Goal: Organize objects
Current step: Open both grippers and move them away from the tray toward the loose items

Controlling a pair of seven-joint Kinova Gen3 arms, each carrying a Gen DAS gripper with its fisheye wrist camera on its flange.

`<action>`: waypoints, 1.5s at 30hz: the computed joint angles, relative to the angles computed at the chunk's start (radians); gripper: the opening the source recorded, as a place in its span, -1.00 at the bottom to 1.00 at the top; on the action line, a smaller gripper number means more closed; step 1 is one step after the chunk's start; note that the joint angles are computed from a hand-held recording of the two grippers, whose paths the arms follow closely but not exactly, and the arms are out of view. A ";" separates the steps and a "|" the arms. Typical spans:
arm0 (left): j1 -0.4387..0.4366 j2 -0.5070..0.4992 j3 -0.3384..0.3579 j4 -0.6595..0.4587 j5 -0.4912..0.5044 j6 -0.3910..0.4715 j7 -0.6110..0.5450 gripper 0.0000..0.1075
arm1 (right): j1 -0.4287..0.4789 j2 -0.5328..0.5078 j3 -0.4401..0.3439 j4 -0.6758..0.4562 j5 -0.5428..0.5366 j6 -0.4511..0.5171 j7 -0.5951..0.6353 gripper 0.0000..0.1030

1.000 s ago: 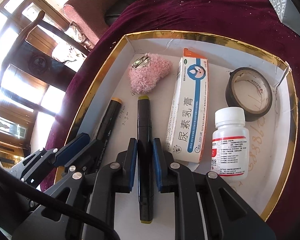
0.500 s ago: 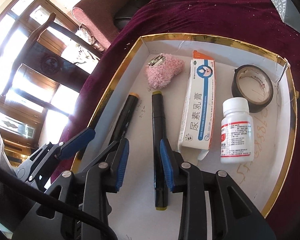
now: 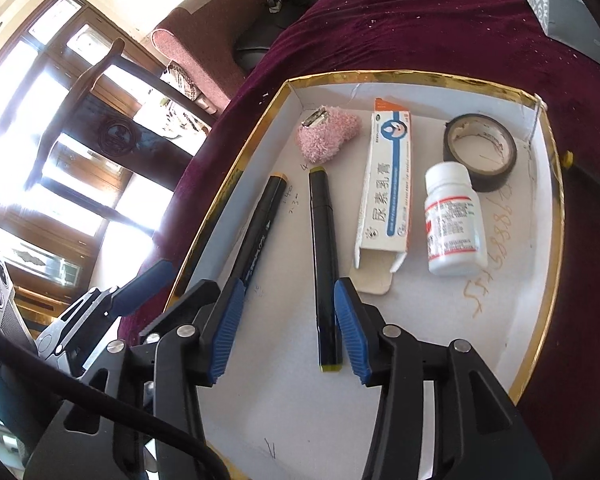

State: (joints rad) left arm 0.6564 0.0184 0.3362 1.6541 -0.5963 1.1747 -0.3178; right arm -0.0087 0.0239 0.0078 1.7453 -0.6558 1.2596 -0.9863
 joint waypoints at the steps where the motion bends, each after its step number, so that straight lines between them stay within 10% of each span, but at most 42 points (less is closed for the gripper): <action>1: 0.005 -0.003 0.005 0.001 -0.004 0.004 0.009 -0.13 | 0.008 -0.007 0.007 0.008 -0.006 0.006 0.011 -0.10; 28: 0.228 0.121 0.021 -0.169 -0.054 -0.006 0.066 -0.07 | 0.286 -0.116 0.240 0.074 -0.078 0.223 0.393 0.10; 45: 0.343 0.262 -0.077 -0.350 0.019 -0.088 -0.071 -0.07 | 0.619 0.068 0.317 -0.130 -0.177 0.316 0.467 0.15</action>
